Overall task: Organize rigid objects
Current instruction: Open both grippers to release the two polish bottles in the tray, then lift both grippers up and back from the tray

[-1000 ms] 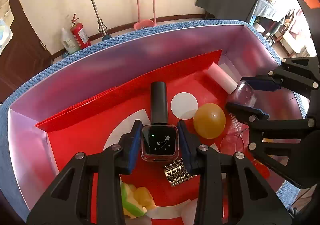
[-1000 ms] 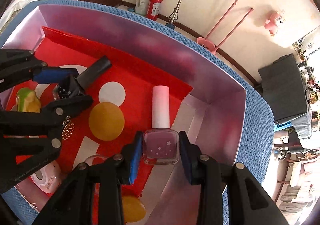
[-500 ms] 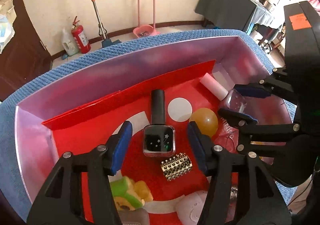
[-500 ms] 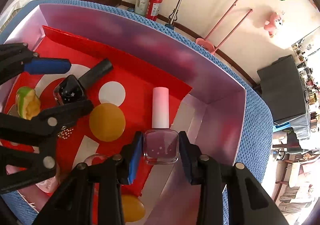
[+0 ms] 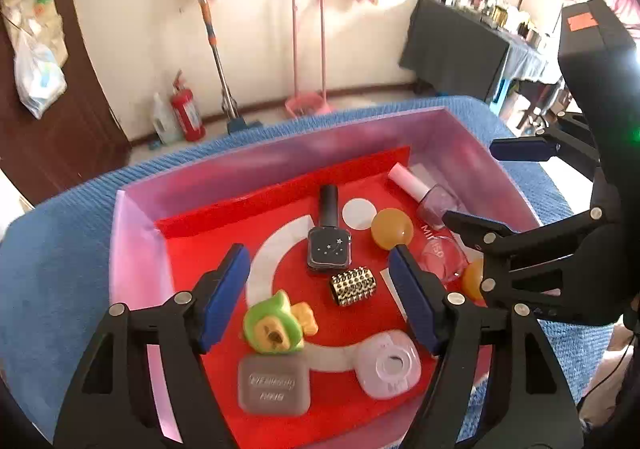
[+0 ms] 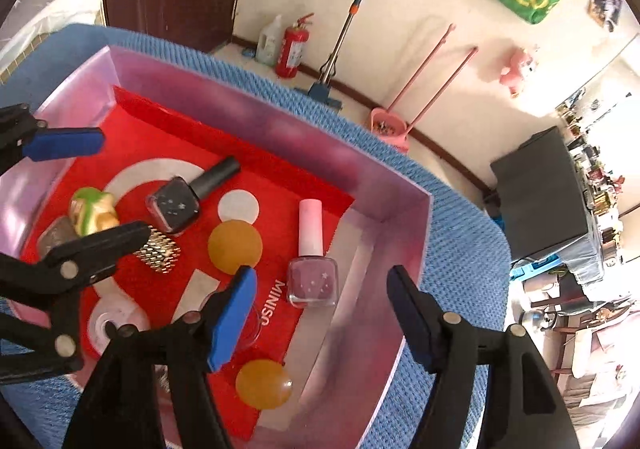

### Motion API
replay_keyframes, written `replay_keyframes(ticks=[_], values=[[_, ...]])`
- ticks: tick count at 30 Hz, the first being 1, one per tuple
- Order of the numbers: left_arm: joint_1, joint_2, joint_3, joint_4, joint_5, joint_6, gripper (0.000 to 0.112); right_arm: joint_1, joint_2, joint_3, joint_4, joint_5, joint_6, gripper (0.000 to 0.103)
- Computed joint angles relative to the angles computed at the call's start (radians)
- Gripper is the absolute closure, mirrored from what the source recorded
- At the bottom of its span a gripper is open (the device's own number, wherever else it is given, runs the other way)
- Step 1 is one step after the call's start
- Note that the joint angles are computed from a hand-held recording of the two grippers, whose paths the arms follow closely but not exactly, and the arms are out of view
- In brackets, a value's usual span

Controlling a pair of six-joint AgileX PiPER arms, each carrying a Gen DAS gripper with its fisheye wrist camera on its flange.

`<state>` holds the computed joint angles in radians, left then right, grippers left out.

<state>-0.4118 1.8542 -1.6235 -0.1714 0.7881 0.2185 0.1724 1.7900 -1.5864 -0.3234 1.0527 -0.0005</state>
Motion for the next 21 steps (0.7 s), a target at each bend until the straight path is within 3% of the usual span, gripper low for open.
replay_keyframes(ticks=[4, 10, 12, 18, 21], values=[[-0.01, -0.132, 0.156, 0.049, -0.118, -0.047, 0.035, 0.007, -0.113, 0.092, 0.01, -0.044, 0.028, 0.02], [-0.007, -0.316, 0.374, 0.108, -0.284, -0.116, 0.028, 0.001, -0.284, 0.244, 0.052, -0.132, 0.073, 0.014], [-0.009, -0.368, 0.442, 0.139, -0.339, -0.159, 0.02, 0.001, -0.354, 0.314, 0.059, -0.175, 0.104, 0.008], [-0.046, -0.467, 0.608, 0.376, -0.466, -0.408, 0.02, 0.009, -0.591, 0.57, 0.086, -0.362, 0.204, 0.001], [-0.044, -0.483, 0.671, 0.441, -0.52, -0.506, 0.02, 0.044, -0.655, 0.668, 0.006, -0.445, 0.318, 0.001]])
